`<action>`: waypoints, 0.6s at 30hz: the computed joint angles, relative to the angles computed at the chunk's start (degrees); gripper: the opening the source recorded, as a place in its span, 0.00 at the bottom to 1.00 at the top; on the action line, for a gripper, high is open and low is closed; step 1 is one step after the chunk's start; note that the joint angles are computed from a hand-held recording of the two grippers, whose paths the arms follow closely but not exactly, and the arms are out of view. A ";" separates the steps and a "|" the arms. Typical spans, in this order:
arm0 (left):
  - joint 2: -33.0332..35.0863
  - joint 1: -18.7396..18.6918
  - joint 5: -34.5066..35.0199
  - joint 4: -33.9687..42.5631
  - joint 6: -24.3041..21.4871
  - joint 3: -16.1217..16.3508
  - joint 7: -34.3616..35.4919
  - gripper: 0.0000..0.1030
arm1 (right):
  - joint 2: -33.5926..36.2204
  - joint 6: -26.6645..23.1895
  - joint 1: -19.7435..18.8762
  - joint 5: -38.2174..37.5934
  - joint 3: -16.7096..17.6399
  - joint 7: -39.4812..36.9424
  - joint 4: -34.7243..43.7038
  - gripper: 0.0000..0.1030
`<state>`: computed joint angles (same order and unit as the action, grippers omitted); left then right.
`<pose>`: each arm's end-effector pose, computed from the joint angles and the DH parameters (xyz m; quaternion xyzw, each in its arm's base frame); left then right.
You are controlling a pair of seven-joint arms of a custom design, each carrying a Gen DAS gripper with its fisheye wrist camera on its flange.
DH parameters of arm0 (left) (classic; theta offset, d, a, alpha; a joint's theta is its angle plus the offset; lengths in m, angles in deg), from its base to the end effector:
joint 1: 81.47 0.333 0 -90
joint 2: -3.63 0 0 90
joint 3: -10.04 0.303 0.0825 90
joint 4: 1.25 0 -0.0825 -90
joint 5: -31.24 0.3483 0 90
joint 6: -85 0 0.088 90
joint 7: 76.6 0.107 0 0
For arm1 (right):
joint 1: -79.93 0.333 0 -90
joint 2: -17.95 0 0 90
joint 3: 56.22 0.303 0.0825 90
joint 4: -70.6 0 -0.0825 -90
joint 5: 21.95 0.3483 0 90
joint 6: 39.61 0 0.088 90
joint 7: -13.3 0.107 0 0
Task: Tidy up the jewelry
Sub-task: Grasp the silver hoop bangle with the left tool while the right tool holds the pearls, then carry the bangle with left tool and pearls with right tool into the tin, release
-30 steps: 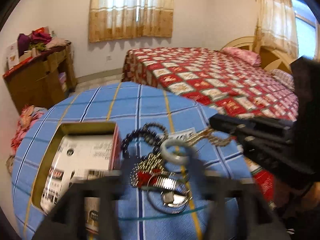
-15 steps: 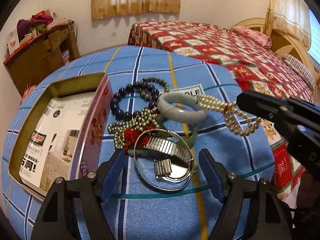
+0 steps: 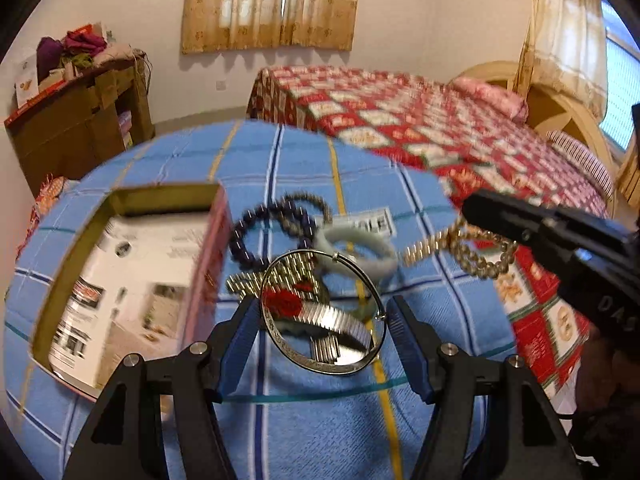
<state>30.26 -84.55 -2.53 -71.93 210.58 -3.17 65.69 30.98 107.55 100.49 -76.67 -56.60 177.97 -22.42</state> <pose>0.6697 -0.1745 0.5660 -0.2946 0.8705 -0.3884 0.0678 0.5970 0.2337 0.5634 -0.5148 0.7080 -0.3560 0.3270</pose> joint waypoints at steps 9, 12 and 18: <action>1.93 2.00 -2.58 6.03 -0.41 -0.38 -1.21 0.63 | 2.00 0.42 0.19 0.76 -0.07 -4.45 5.13 0.08; 2.53 2.22 -2.39 6.91 0.72 -0.41 -1.75 0.63 | 3.69 -2.19 -0.50 7.07 0.98 -11.49 7.24 0.09; 3.04 2.47 -2.02 6.55 0.90 -0.67 -1.58 0.63 | 4.55 -7.68 0.04 13.54 1.37 -16.37 5.04 0.57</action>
<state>33.29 -82.08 -4.55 -65.38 211.48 -3.83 64.11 35.53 99.87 100.52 -63.14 -55.24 161.60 -17.38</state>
